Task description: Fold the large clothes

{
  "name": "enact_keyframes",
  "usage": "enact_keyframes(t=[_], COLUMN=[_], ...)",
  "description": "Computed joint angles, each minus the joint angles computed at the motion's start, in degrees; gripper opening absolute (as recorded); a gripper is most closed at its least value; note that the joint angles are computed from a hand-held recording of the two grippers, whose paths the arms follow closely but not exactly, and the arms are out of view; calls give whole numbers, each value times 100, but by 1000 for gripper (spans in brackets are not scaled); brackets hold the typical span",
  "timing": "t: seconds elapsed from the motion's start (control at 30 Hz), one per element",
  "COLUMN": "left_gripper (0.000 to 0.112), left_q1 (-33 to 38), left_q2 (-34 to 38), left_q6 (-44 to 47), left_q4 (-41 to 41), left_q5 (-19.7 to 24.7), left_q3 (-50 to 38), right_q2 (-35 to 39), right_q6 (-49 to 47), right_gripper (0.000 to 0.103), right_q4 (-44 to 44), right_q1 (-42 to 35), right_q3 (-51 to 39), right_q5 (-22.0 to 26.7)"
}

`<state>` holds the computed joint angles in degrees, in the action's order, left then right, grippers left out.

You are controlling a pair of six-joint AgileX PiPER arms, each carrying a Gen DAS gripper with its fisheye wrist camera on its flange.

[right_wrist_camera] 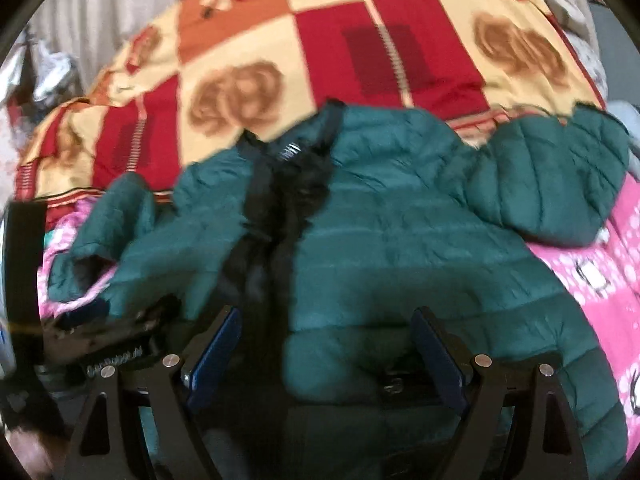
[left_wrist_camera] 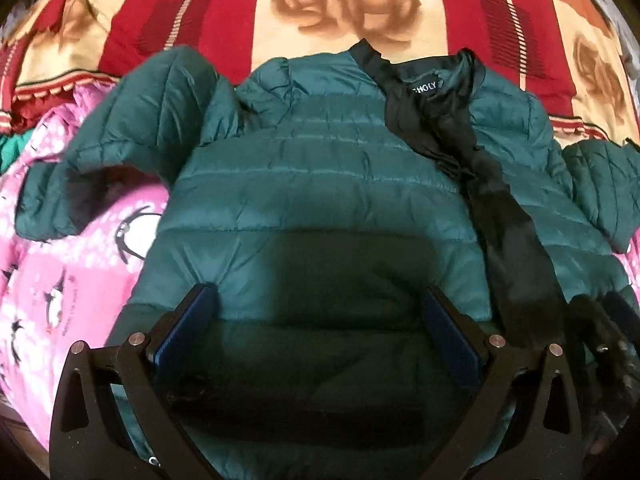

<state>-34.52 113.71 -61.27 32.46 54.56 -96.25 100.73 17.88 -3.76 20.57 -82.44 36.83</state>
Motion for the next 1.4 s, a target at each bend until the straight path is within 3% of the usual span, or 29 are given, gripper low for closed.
enact_keyframes(t=[0.13,0.3,0.4,0.47,0.6,0.67,0.77,0.87,1.03,1.17,1.4], left_gripper=[103,103,103,103,103,103,103,103,103,103,103], left_q1=[-62,-118,-217,-257,-99,-73,-114,-123,-194,-126,-184], left_q2=[106,107,188,205,-20,-17,32,-3,-202,-326,-290], left_q6=[-53,-204,-285,-306,-307,-277,-265,-318,-621,-768,-766], left_q4=[108,280,491,597,402,349,382,379,669,674,807], left_q5=[108,90,213,241,-160,-191,-92,-151,-54,-82,12], left_q3=[-79,-4,-58,-49,275,267,185,232,446,626,578], right_q2=[300,467,355,141,-163,-186,41,142,69,-151,-764], right_q6=[110,95,-490,-1258,-2410,-2755,-2502,-2503,-2461,-2133,-2026], right_gripper=[86,96,97,97,96,96,96,96,96,96,96], right_q4=[-318,-604,260,1366,3212,4013,4733,5365,5760,5298,3865], right_q1=[61,180,-95,-419,-904,-1145,-1523,-1730,-1793,-1649,-1069], right_q3=[-242,-343,-204,95,536,520,-88,-436,-407,-98,803], right_q5=[289,393,154,-156,-444,-225,800,1324,1410,977,-558])
